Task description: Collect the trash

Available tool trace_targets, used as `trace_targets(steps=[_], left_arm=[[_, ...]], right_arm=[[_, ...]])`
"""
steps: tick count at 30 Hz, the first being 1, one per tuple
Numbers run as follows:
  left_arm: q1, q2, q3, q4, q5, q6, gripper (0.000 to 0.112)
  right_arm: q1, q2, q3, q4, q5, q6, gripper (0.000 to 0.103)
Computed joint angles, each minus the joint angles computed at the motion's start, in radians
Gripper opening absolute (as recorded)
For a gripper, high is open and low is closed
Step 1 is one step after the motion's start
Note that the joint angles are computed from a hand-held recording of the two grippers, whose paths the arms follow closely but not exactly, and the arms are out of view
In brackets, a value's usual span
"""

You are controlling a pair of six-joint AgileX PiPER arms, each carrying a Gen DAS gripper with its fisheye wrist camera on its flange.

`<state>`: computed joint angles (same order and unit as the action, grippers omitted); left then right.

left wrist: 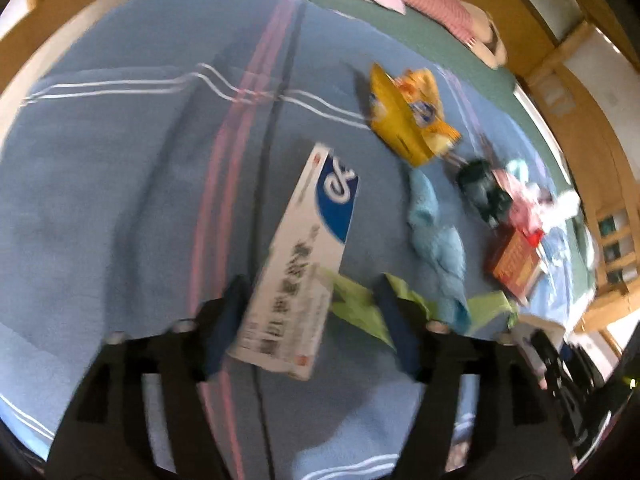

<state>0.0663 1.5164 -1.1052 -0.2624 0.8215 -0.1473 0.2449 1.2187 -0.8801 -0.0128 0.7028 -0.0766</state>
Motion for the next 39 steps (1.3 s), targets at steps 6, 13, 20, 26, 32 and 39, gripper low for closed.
trace_targets(steps=[6,13,20,26,32,39], left_arm=[[-0.066,0.036,-0.01,0.227,-0.037,-0.176,0.088],[-0.18,0.096,-0.039,0.369,-0.001,-0.22,0.051],[-0.084,0.033,-0.036,0.234,-0.046,-0.128,0.041],[0.054,-0.09,-0.01,-0.018,-0.077,0.076,0.041],[0.004,-0.141,-0.008,0.114,-0.101,-0.049,0.041],[-0.089,-0.205,-0.015,0.192,-0.088,-0.097,0.041]], right_arm=[[0.022,0.002,0.004,-0.039,-0.004,0.037,0.027],[0.036,0.002,0.009,-0.066,-0.008,0.064,0.027],[0.025,0.0,0.016,-0.053,-0.018,0.052,0.027],[0.006,-0.015,0.024,-0.029,-0.029,0.046,0.027],[-0.062,-0.076,0.016,0.066,-0.032,-0.044,0.027],[-0.232,-0.219,-0.051,0.321,0.107,-0.301,0.027]])
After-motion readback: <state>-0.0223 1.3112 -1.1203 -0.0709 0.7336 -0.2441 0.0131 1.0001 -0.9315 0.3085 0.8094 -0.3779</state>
